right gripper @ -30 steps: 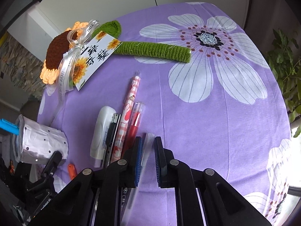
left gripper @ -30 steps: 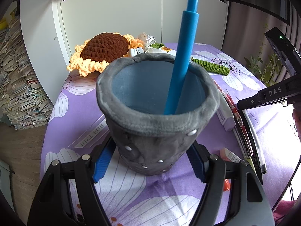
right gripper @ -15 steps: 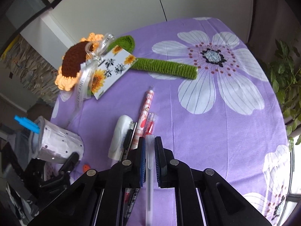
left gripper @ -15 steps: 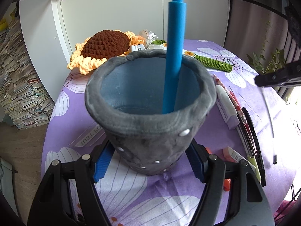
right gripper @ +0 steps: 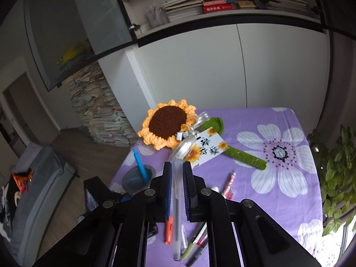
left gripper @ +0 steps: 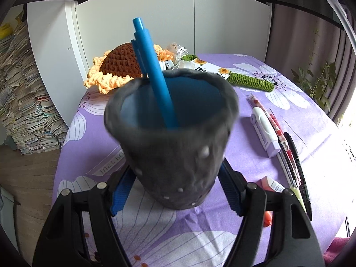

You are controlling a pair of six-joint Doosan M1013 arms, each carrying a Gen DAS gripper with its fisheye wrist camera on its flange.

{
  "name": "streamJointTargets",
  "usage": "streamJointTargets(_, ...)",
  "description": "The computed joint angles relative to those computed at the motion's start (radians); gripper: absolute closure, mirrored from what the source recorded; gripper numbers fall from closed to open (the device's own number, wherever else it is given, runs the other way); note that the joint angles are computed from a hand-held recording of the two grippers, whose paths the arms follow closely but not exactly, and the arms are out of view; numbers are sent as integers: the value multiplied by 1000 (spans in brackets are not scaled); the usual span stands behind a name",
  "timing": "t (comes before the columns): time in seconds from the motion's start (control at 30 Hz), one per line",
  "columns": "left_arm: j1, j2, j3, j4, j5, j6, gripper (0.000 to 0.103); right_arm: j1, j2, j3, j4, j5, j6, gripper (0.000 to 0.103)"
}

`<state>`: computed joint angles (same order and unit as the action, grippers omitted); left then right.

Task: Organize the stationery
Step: 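Carry the clear pen into the grey cup with the right tool and release, then return the right tool to the pens and grasp a black marker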

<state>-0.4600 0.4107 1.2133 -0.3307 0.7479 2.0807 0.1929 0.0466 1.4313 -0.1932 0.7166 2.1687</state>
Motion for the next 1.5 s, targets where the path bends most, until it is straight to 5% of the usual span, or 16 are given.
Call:
streamJointTargets(0.53,5,-12,18,-68,-24,55,34,30,72,-88,43,-167,-123,93)
streamJointTargets(0.83,3,-13,20,-59,-25,70,34,52,113,-87,-121,-259,-41,93)
streamJointTargets(1.1,1,-13,20,-52,-26,66,33,38,127,-63,-42,-253,-103,93)
streamJointTargets(1.5,-3,-10,15,-30,-16,51,33,8,110,-27,192,-117,-266,93)
